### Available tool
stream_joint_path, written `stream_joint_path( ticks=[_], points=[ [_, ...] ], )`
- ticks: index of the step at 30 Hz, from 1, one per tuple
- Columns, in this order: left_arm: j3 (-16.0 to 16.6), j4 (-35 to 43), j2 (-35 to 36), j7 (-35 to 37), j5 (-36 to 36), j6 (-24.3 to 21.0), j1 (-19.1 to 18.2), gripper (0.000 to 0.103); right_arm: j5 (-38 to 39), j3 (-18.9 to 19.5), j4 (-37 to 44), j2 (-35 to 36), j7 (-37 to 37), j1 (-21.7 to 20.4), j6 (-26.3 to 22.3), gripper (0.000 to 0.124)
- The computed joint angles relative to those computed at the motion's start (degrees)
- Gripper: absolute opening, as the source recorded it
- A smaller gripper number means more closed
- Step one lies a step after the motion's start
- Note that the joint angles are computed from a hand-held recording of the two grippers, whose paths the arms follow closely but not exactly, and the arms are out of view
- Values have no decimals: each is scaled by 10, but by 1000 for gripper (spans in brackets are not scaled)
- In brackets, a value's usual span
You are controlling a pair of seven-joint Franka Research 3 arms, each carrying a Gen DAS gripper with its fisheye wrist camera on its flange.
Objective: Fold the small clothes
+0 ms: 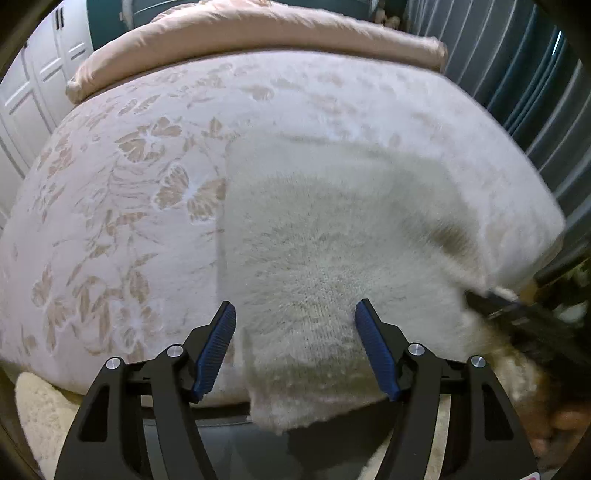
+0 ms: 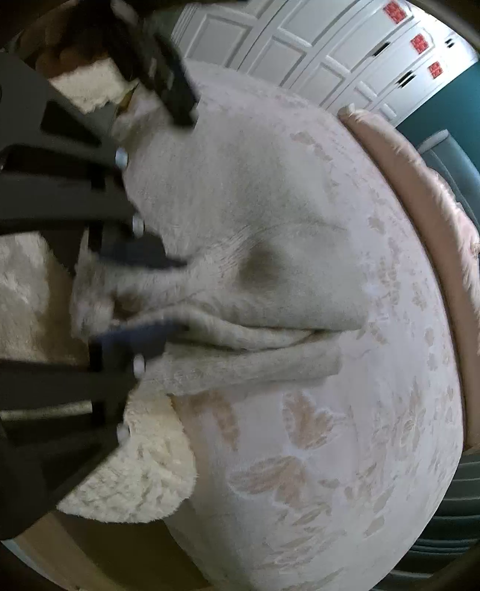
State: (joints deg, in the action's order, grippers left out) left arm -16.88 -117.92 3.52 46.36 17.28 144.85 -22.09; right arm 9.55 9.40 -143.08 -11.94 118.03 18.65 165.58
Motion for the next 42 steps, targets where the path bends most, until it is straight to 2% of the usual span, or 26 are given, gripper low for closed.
stream_joint_path(
  ticks=[1,4,6,7,8,9,12,15,17,23,24,25,26,28,30,31,33,34,35,36,40,42],
  points=[
    [-1,7,7,-5,4,-6,-2,63,3,-3,-10,-17,-1,-1,20,8],
    [-1,12,11,-20,22,-13,-7,65,18,-8,-30,-42,-8,-3,54,6],
    [-1,21,21,-34,44,-26,-13,66,26,-15,-22,-25,-29,0,30,7],
    [-1,28,27,-40,53,-37,-16,66,24,-19,-6,4,-42,0,-8,7],
    [-1,37,36,-41,60,-48,-19,67,35,-23,3,22,-51,3,-23,7],
    [-1,42,41,-41,64,-57,-21,69,53,-25,-1,26,-54,8,-14,7],
    [1,48,46,-55,89,-69,-29,70,43,-15,-2,6,-33,-3,3,16],
    [2,48,47,-60,91,-70,-29,71,-16,7,14,5,17,-38,24,27],
    [2,47,48,-63,93,-70,-30,71,-74,20,45,30,50,-63,22,39],
    [2,48,48,-70,94,-73,-30,73,-78,-20,126,130,31,-28,-6,41],
    [2,48,48,-70,93,-74,-30,73,-74,-25,133,137,25,-21,-6,36],
    [2,50,49,-70,92,-75,-30,73,-73,-30,145,143,18,-16,-8,13],
    [2,51,49,-70,91,-77,-30,73,-65,-33,148,140,1,-12,-1,9],
    [3,52,49,-70,89,-77,-29,73,-87,-40,133,120,12,-6,46,9],
    [3,51,50,-72,90,-74,-29,74,-150,-41,126,105,64,-12,71,8],
    [3,52,51,-73,92,-74,-29,75,-155,-41,125,106,71,-15,74,8],
    [3,53,53,-73,93,-76,-29,77,-210,-44,153,141,112,-19,14,8],
    [3,53,53,-73,92,-76,-29,78,-212,-48,174,171,108,-15,-27,9],
    [3,52,54,-71,90,-74,-29,79,-176,-47,176,183,81,-15,-37,9],
    [3,52,54,-68,89,-76,-29,79,-169,-53,164,179,84,-10,-16,10],
    [3,48,52,-71,89,-76,-29,79,-143,-55,118,112,88,-3,10,14],
    [3,46,51,-70,82,-73,-27,80,-170,-43,75,60,109,-12,11,24]
  ],
)
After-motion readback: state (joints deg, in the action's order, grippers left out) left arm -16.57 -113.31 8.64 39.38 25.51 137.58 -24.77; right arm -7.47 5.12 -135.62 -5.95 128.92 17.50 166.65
